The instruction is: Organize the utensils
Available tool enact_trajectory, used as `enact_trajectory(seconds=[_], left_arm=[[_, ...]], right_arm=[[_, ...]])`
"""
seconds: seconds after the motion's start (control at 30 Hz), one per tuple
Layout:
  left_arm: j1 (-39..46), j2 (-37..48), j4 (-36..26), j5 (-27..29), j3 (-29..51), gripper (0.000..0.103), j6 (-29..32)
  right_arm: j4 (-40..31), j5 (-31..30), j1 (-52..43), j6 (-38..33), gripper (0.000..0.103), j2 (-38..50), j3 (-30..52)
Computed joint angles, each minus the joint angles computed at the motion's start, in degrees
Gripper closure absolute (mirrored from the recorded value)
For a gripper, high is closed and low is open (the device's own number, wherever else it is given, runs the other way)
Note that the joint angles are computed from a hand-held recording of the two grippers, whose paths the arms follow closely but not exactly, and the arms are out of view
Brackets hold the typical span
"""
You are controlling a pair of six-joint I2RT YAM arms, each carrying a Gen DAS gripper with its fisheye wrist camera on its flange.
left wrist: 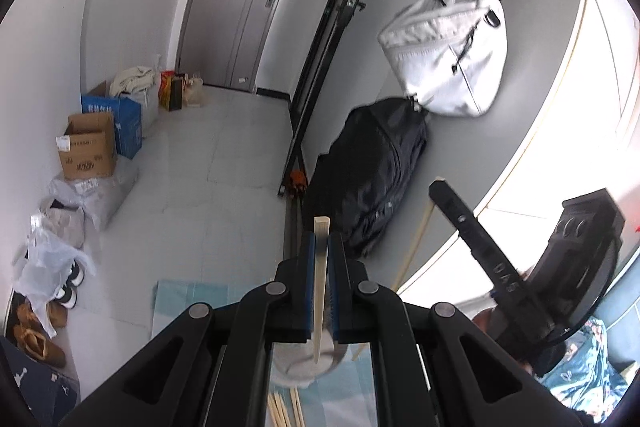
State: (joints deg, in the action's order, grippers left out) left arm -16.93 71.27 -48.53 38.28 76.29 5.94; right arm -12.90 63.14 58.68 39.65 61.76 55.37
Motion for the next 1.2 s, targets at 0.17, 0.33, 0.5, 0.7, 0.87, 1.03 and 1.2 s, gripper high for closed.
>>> enact_trajectory(seconds=[0.17, 0.33, 0.5, 0.7, 0.87, 1.03, 1.2], left_arm=[[-2.16, 3.16, 2.63, -2.08, 2.99, 0.101, -1.65], [-3.62, 4.62, 5.72, -4.38, 1.99, 0.101, -1.92], [-4.72, 5.89, 8.15, -5.84, -0.02, 0.101, -0.58], [-5.54, 6.55, 9.22, -7.81, -2.45, 0.101, 0.91], [-7.19, 5.84, 9.89, -9.27, -3.94, 0.101, 1.87], [-7.18, 6.11, 8.76, -8.76, -3.99, 0.101, 2.65], [-6.92, 6.99, 6.18, -7.4, -3.68, 0.101, 4.19]], right_arm=[[5.61, -6.16, -8.21, -3.18, 0.099, 0.78, -1.35], [9.08, -11.17, -14.39, -1.17, 0.099, 2.59, -3.9], [10.09, -9.4, -15.8, 2.1, 0.099, 5.29, -5.45], [13.5, -8.45, -15.38, -0.87, 0.099, 7.08, -7.09], [15.5, -8.08, -13.84, -2.72, 0.099, 7.04, -8.85], [13.86, -7.71, -10.81, -4.87, 0.098, 7.81, -8.53], [10.96, -10.09, -8.63, -4.63, 0.098, 7.42, -8.71]])
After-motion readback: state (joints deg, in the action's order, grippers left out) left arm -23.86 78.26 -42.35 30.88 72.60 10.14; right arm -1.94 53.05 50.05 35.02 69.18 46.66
